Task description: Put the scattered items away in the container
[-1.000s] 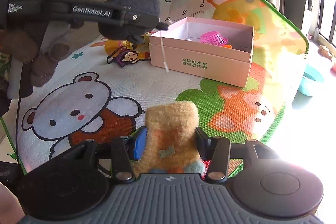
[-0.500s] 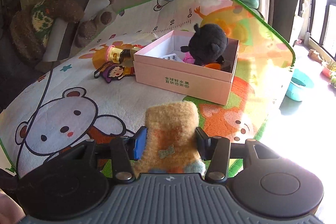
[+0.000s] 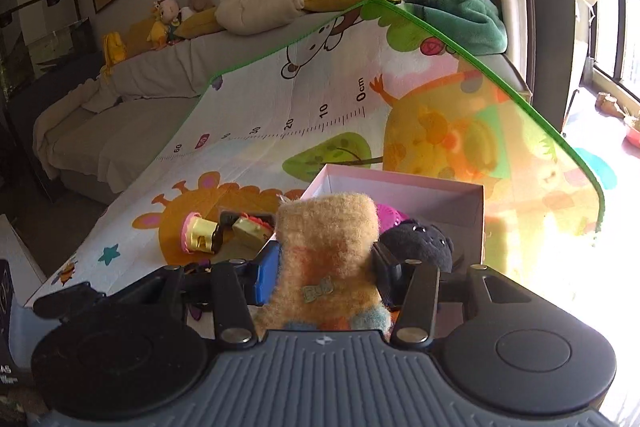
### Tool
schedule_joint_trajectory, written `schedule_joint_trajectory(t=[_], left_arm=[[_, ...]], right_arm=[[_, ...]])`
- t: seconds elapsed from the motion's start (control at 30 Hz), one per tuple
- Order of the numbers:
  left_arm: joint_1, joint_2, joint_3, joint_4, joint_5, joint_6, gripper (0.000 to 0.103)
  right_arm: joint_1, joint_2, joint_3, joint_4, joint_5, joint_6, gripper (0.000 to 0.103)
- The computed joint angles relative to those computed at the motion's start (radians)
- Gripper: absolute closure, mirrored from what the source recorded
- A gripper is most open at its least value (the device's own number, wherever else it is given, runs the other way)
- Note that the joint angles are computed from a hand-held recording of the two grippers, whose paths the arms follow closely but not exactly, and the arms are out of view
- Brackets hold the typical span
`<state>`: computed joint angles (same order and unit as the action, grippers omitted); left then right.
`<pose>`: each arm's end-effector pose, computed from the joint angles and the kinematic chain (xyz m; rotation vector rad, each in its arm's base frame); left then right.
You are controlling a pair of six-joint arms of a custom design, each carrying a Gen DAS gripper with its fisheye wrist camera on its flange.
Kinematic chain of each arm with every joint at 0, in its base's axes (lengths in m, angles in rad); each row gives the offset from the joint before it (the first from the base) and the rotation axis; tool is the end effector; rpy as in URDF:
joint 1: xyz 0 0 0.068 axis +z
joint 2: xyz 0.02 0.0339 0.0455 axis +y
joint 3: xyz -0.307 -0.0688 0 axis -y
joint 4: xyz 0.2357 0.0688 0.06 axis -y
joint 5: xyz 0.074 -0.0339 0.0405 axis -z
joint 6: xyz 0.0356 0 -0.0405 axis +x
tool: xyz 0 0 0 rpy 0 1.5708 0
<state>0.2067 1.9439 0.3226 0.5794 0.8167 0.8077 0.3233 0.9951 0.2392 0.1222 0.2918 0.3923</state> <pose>0.2300 0.0217 0.0760 0.9159 2.0669 -0.5539 0.1480 0.0388 0.1890 0.2360 2.1622 0.0859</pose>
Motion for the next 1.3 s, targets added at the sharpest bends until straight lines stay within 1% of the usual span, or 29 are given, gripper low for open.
schedule_joint_trajectory(t=[0.03, 0.1, 0.17, 0.23, 0.3, 0.4, 0.47, 0.53, 0.63, 0.73, 0.77, 0.8, 0.83, 0.87, 0.9, 0.93, 0.97, 1.1, 1.2, 1.3], left_arm=[[0.009, 0.018, -0.002, 0.024, 0.002, 0.005, 0.000], [0.033, 0.050, -0.002, 0.053, 0.015, 0.010, 0.000], [0.063, 0.076, 0.009, 0.049, 0.034, 0.011, 0.000], [0.079, 0.103, 0.026, 0.049, 0.046, -0.008, 0.000], [0.085, 0.110, 0.057, 0.007, 0.050, -0.034, 0.000], [0.097, 0.118, 0.087, -0.040, 0.074, -0.044, 0.000], [0.103, 0.120, 0.100, -0.069, 0.084, -0.038, 0.000], [0.108, 0.122, 0.110, -0.093, 0.093, -0.033, 0.000], [0.113, 0.124, 0.122, -0.118, 0.100, -0.031, 0.000], [0.120, 0.131, 0.129, -0.123, 0.105, -0.045, 0.000], [0.122, 0.132, 0.130, -0.123, 0.107, -0.050, 0.000], [0.124, 0.133, 0.131, -0.124, 0.109, -0.054, 0.000], [0.127, 0.134, 0.135, -0.130, 0.112, -0.054, 0.000], [0.127, 0.134, 0.137, -0.135, 0.112, -0.054, 0.000], [0.126, 0.134, 0.138, -0.138, 0.110, -0.056, 0.000], [0.124, 0.133, 0.138, -0.137, 0.106, -0.058, 0.000], [0.122, 0.132, 0.135, -0.132, 0.104, -0.059, 0.000], [0.114, 0.127, 0.113, -0.091, 0.086, -0.066, 0.000], [0.102, 0.123, 0.082, -0.023, 0.060, -0.086, 0.000], [0.093, 0.123, 0.059, 0.032, 0.038, -0.101, 0.000]], right_arm=[[-0.037, 0.082, 0.028, 0.064, -0.013, -0.014, 0.046], [-0.076, 0.207, 0.078, 0.152, -0.019, -0.029, 0.043], [-0.075, 0.289, 0.119, 0.187, 0.002, -0.038, 0.042], [-0.061, 0.355, 0.158, 0.193, 0.020, -0.038, 0.042], [-0.037, 0.410, 0.185, 0.197, 0.032, -0.038, 0.042], [0.015, 0.509, 0.240, 0.194, 0.041, -0.067, 0.042], [0.054, 0.590, 0.289, 0.187, 0.033, -0.116, 0.043], [0.105, 0.695, 0.363, 0.157, 0.045, -0.200, 0.043], [0.167, 0.865, 0.493, 0.097, 0.108, -0.326, 0.043], [0.182, 1.003, 0.628, 0.019, 0.157, -0.387, 0.043], [0.176, 1.036, 0.668, -0.016, 0.153, -0.391, 0.044], [0.169, 1.060, 0.702, -0.049, 0.146, -0.388, 0.054], [0.163, 1.074, 0.723, -0.073, 0.140, -0.380, 0.069], [0.160, 1.071, 0.722, -0.075, 0.134, -0.370, 0.072], [0.159, 1.049, 0.703, -0.062, 0.120, -0.349, 0.073], [0.157, 1.006, 0.667, -0.043, 0.093, -0.315, 0.075], [0.155, 0.955, 0.627, -0.027, 0.069, -0.281, 0.084], [0.187, 0.679, 0.416, 0.039, 0.021, -0.190, 0.085], [0.231, 0.455, 0.288, -0.007, 0.011, -0.123, 0.085], [0.292, 0.238, 0.181, -0.107, 0.032, -0.033, 0.085]])
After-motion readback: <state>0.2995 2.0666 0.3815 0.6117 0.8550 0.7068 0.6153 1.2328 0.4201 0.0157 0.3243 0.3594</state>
